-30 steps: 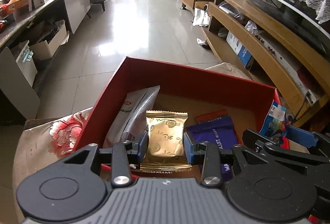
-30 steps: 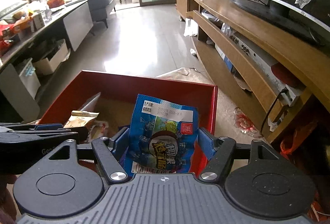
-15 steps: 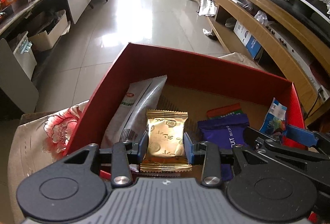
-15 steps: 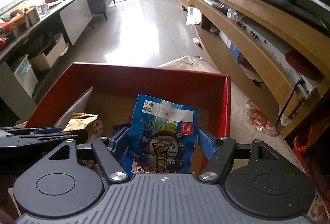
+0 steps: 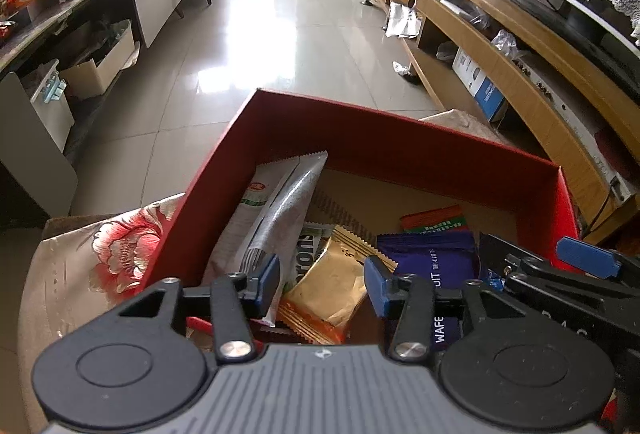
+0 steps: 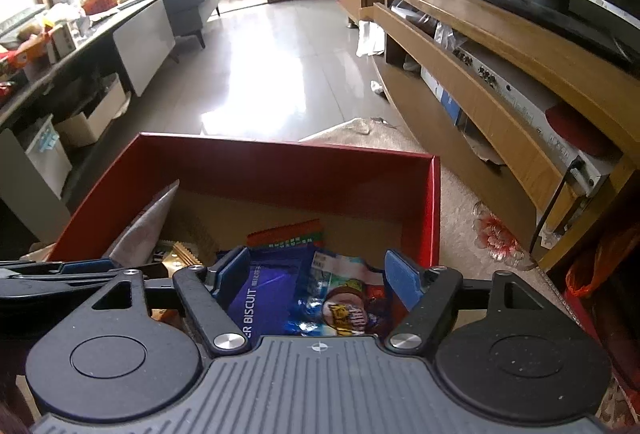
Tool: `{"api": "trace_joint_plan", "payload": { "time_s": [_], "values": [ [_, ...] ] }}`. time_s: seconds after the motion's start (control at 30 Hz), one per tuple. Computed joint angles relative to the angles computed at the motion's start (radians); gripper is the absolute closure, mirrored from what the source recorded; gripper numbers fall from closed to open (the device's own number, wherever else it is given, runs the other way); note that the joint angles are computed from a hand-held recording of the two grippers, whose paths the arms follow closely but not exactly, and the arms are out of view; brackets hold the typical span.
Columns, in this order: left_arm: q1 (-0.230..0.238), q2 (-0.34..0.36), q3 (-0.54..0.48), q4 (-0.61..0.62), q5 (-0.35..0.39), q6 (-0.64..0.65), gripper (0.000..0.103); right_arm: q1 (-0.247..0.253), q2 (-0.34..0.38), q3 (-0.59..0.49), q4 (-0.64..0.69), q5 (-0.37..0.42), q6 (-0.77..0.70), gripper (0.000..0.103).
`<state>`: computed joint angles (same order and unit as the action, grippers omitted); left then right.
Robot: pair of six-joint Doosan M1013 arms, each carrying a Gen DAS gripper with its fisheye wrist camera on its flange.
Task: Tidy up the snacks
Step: 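Open both tools to release the packets into the red box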
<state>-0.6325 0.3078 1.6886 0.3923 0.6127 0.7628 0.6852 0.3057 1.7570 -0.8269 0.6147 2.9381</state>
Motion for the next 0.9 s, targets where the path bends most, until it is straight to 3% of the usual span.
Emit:
{"api": "trace_joint_plan", "payload": {
  "time_s": [0.5, 0.9],
  "values": [
    [-0.008, -0.082, 0.078, 0.012, -0.009, -0.059, 0.05, 0.04, -0.036, 0.019, -0.017, 0.069, -0.001, 0.021],
    [0.01, -0.137, 0.155, -0.131, 0.0, -0.04, 0.05, 0.085, -0.067, 0.043, 0.003, 0.081, -0.019, 0.02]
  ]
}}
